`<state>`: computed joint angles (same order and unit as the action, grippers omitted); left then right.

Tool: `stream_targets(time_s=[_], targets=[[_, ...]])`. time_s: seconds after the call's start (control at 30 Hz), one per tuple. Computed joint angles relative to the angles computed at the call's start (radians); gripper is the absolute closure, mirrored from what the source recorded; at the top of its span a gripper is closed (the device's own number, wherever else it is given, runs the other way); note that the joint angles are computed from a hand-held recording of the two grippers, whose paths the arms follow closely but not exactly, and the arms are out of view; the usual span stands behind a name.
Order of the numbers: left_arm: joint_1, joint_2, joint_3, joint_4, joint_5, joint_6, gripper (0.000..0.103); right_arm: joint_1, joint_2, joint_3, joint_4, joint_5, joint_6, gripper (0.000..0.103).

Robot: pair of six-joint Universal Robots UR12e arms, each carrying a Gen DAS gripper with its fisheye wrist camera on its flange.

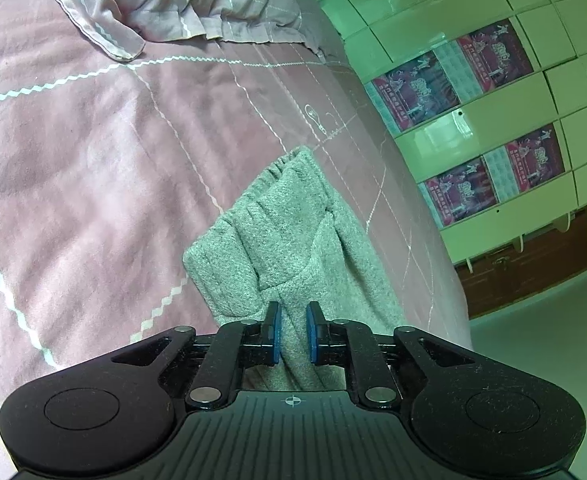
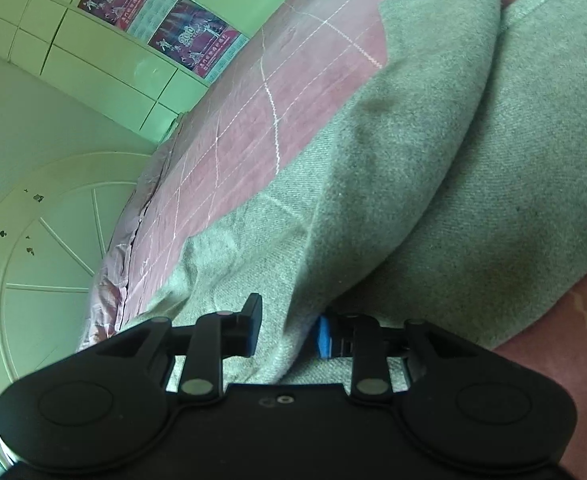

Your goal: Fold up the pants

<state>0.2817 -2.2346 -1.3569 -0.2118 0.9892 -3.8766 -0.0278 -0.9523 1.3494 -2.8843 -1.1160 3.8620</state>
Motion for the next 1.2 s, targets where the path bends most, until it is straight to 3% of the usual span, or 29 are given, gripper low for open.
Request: stream_targets(time_s=[0.1,0.27,0.37,0.57,0.67,0.87,0.93,0.97,1.0,1.07,1.2], targets=[[-0.002,0.001,-0.008,0.047,-0.009,-0.028,0.056,0.002,0.001,-0.005,0.013,-0.001,-0.019,0.081],[-0.016,0.021,-0.02,0.061,0.075,-0.023,0.043,0.0,-0.001,0.0,0.002,0.008,-0.013,0.08],[-0.017,0.019,-0.007,0.027,0.125,-0.012,0.043,0.0,0.0,0.002,0.002,0.01,-0.017,0.08],[-0.006,-0.006,0.042,0.027,0.124,-0.031,0.043,-0.002,-0.002,0.007,-0.01,0.01,-0.011,0.08],[-0.007,-0.01,0.07,-0.067,0.119,0.007,0.043,-0.003,0.0,0.005,-0.005,0.009,-0.009,0.081],[-0.014,-0.03,0.099,-0.091,0.098,0.034,0.043,0.0,0.005,-0.008,0.017,0.011,-0.026,0.08],[-0.02,-0.036,0.123,-0.123,0.101,0.075,0.065,0.0,0.007,-0.01,0.012,0.007,-0.01,0.083],[-0.022,-0.036,0.127,-0.122,0.092,0.098,0.07,-0.002,0.007,-0.008,0.004,0.001,0.007,0.087],[-0.023,-0.034,0.13,-0.129,0.093,0.117,0.071,-0.001,0.006,-0.01,0.011,-0.017,0.012,0.1],[-0.018,-0.035,0.142,-0.143,0.072,0.132,0.074,-0.003,0.01,-0.027,0.042,-0.015,-0.011,0.103],[0.008,-0.032,0.147,-0.079,-0.018,0.117,0.075,-0.006,-0.012,0.0,-0.17,-0.011,-0.037,0.103]])
